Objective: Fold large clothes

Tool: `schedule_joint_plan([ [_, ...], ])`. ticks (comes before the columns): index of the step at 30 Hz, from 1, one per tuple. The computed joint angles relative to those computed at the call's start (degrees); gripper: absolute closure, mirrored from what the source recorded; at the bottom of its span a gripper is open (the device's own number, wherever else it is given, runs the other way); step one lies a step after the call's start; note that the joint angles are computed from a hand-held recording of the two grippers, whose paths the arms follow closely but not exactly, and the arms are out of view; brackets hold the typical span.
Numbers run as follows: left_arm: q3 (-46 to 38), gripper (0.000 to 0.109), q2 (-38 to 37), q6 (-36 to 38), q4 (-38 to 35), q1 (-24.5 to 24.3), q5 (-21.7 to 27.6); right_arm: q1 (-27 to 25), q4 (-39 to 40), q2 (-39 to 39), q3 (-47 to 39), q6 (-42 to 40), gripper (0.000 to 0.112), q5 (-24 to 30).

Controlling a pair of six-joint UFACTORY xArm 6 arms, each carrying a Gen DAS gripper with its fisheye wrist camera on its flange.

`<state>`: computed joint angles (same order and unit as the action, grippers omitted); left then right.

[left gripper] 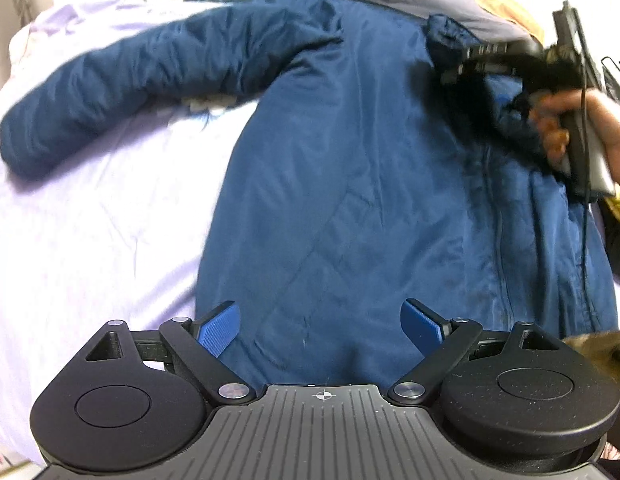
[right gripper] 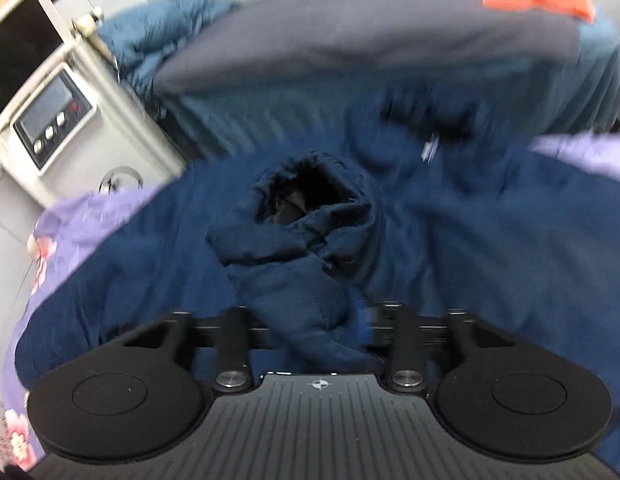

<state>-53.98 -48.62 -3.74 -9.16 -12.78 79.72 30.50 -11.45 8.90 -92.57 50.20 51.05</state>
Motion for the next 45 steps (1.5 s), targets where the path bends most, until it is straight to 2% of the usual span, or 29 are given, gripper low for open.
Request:
schedule_joint_plan([
  [1,-0.10,0.006,0.18,0.63,-0.19,0.36,-0.30,0.09,1.59,0.55,0.20,-0.53,0.044,0.38],
  [3,-0.48,0.006,1.08,1.23,-0.49,0.91,-0.90,0.55,1.64,-0.31,1.38,0.68,0.044,2.97],
  [4,-0.69,0.006,1.55,1.53,-0.76,1.15,-1.09,0.81,1.44,-1.57,2.95,1.70,0.043,2.48],
  [7,-1.71,0.006,3.70,3.01,-1.75,1.28,-2.45,0.85,1.61,-8.80,10.97,4.92,0.037,-4.15],
  [10,-4.21,0.006,7.77,5.08,-2.89,-0.40,-5.52,0.56,-0.82,-16.76,18.11,10.13,0.028,-8.09],
  [12,-7.14,0.006,11.92,6.23,-3.34,-2.36,-8.04,0.65,-4.73,-20.95,20.52,12.85,0.027,-5.34],
  [17,-14.80,0.006,22.80,8.61,-3.09,-9.23,-12.78,2.45,-11.52,-29.47,24.85,18.68,0.027,8.05],
  [21,-21.10,0.006,31.36,7.14,0.55,-15.01,-14.66,5.45,-14.51,-36.35,31.05,23.38,0.027,13.51],
  [26,-31.77,0.006,43.38,4.33,4.80,-19.15,-15.21,8.29,-21.17,-39.57,35.64,26.06,0.026,14.28],
  [28,-35.46,0.006,47.63,3.59,6.35,-20.45,-15.72,8.18,-24.62,-39.43,36.16,27.01,0.024,12.92],
  [31,-42.11,0.006,54.63,1.02,9.46,-22.41,-13.93,5.91,-28.53,-38.04,35.91,24.45,0.020,9.21],
  [34,-48.28,0.006,61.14,-3.12,10.63,-23.10,-9.13,2.15,-30.87,-36.40,36.13,21.71,0.015,3.53],
  [36,-52.34,0.006,65.17,-4.81,10.59,-22.78,-4.29,-0.98,-28.55,-34.76,36.13,18.46,0.010,0.46],
  [37,-53.25,0.006,66.51,-4.79,9.64,-22.31,-3.20,-2.82,-24.31,-33.33,35.71,14.66,0.010,-0.27],
  [39,-52.48,0.006,66.93,-4.17,9.11,-21.88,-4.03,-5.52,-15.56,-29.73,34.10,7.24,0.010,2.00],
  [41,-53.98,0.006,68.02,-4.54,9.73,-22.09,-3.07,-6.59,-10.95,-26.84,33.23,2.84,0.010,4.84],
  [45,-65.12,0.006,75.35,-5.85,11.83,-23.16,4.51,-5.40,-16.11,-26.07,34.97,6.21,0.009,3.33],
])
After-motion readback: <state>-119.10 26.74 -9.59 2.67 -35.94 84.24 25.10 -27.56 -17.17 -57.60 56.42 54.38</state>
